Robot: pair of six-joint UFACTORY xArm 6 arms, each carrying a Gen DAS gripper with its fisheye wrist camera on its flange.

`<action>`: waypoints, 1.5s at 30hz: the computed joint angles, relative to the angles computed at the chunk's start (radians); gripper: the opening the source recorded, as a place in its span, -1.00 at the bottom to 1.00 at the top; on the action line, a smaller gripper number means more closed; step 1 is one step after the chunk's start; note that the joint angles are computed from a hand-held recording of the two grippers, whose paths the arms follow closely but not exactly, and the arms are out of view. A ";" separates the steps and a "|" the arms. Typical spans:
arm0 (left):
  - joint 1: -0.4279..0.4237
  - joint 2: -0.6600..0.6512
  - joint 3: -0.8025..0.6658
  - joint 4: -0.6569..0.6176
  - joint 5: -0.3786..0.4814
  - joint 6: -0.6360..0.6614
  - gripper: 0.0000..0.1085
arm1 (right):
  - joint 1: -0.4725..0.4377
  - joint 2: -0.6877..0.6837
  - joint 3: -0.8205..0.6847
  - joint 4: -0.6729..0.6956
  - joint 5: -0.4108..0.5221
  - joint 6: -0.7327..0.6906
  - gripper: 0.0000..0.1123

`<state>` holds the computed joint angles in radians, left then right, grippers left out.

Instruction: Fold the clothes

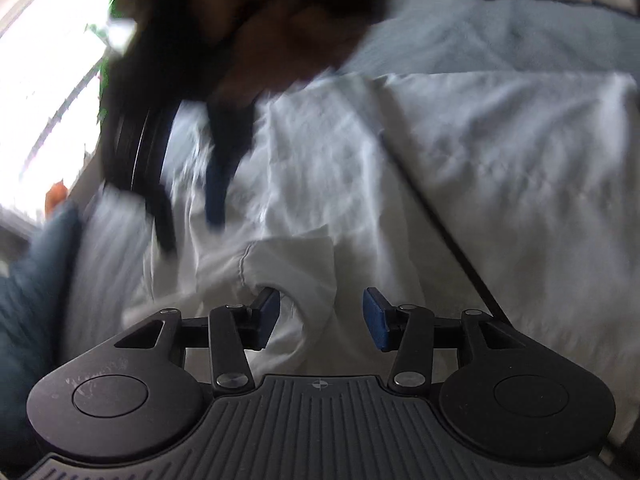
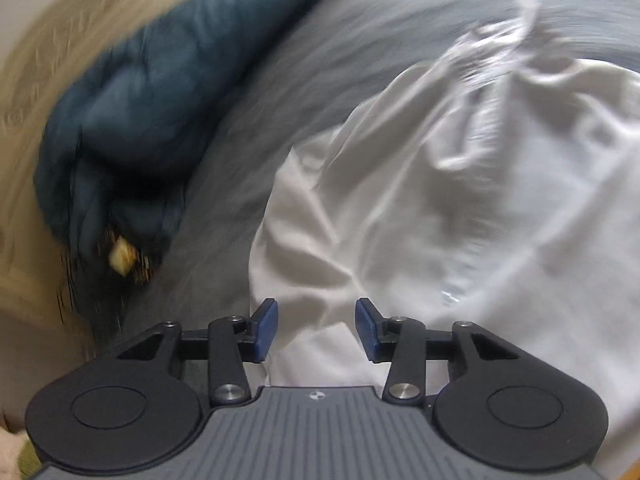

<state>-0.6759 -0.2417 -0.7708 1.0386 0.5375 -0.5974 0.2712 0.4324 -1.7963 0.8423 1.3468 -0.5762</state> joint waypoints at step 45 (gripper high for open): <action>0.209 -0.027 0.012 -1.548 -0.013 0.091 -0.16 | -0.170 -0.345 0.384 -0.204 0.059 -0.087 -0.47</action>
<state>-0.4670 -0.2687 -0.7587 -0.5092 0.5248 -0.5064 0.1013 0.0879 -1.4128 0.6384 1.4059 -0.6627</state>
